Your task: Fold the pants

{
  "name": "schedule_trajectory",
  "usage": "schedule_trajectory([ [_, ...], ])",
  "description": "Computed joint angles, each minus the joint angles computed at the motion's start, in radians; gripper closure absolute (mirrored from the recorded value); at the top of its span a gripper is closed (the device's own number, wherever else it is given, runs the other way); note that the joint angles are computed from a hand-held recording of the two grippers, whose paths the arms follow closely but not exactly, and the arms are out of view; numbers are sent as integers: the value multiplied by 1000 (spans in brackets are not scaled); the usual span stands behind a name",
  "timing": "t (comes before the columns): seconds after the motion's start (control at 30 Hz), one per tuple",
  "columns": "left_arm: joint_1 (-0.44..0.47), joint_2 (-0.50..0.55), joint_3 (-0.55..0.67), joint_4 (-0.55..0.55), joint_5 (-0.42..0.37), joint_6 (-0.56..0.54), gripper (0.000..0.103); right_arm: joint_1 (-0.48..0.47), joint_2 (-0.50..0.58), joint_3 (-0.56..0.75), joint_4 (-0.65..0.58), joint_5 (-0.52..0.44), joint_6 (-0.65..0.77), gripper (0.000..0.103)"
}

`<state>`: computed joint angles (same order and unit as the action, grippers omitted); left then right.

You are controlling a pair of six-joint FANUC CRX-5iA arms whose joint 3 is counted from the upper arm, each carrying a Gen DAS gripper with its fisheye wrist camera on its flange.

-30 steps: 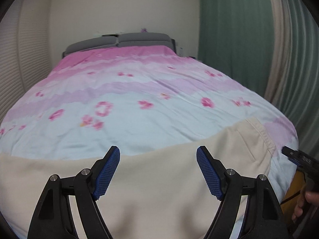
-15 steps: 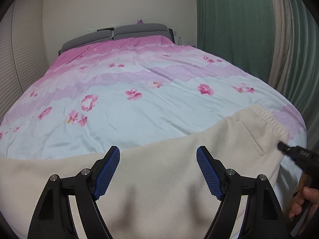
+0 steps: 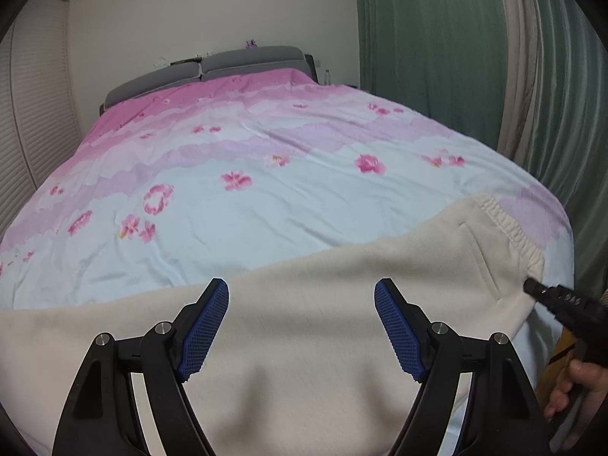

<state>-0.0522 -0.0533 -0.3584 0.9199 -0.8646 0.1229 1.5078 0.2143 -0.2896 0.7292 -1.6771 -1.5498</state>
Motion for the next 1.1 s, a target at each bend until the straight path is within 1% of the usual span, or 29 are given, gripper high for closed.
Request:
schedule_trajectory([
  [0.07, -2, -2, -16, 3, 13, -14, 24, -4, 3, -4, -3, 10, 4, 90],
  [0.13, -1, 1, -23, -1, 21, -11, 24, -15, 4, 11, -11, 9, 51, 85],
  [0.17, 0, 4, -23, -4, 24, -5, 24, -18, 6, 26, -20, 0, 73, 79],
  [0.2, 3, 6, -21, -7, 24, 2, 24, -22, 10, 52, -40, -18, 110, 70],
  [0.23, 4, 8, -19, -8, 23, 6, 24, -22, 21, 86, -63, -52, 143, 68],
  [0.3, 14, 13, -11, 0, 15, 13, 24, -17, 45, 156, -92, -129, 198, 56],
  [0.37, 26, 12, -8, 17, 8, -3, 24, -15, 73, 228, -86, -203, 273, 50],
  [0.4, 33, 10, -9, 28, 9, -18, 24, -19, 80, 251, -73, -221, 316, 50],
  [0.47, 53, 13, -1, 48, 9, -39, 24, -38, 87, 298, -13, -237, 467, 49],
  [0.53, 81, 31, 30, 52, -8, -31, 24, -81, 78, 322, 60, -182, 637, 45],
  [0.6, 101, 55, 66, 48, -16, -11, 23, -153, 68, 354, 122, -59, 855, 44],
  [0.63, 109, 69, 86, 48, -14, -3, 21, -182, 63, 365, 136, -3, 933, 44],
  [0.67, 115, 88, 109, 48, -8, 6, 19, -226, 56, 382, 140, 82, 1035, 45],
  [0.7, 119, 105, 131, 44, -7, 14, 19, -272, 51, 400, 128, 172, 1130, 45],
  [0.77, 129, 153, 196, 25, -9, 45, 19, -352, 58, 446, 80, 312, 1299, 45],
  [0.83, 133, 196, 251, 12, 0, 71, 19, -432, 91, 531, -15, 397, 1506, 45],
  [0.9, 129, 235, 294, 6, 19, 92, 19, -520, 146, 648, -152, 430, 1710, 45],
  [0.93, 127, 252, 313, -1, 26, 108, 19, -553, 170, 696, -215, 428, 1777, 45],
  [1.0, 120, 282, 345, -7, 32, 129, 19, -620, 229, 799, -335, 401, 1887, 47],
  [1.03, 114, 298, 360, -8, 38, 134, 19, -664, 264, 865, -432, 382, 1964, 47],
  [1.1, 109, 315, 372, -8, 40, 134, 19, -720, 313, 957, -569, 346, 2058, 48],
])
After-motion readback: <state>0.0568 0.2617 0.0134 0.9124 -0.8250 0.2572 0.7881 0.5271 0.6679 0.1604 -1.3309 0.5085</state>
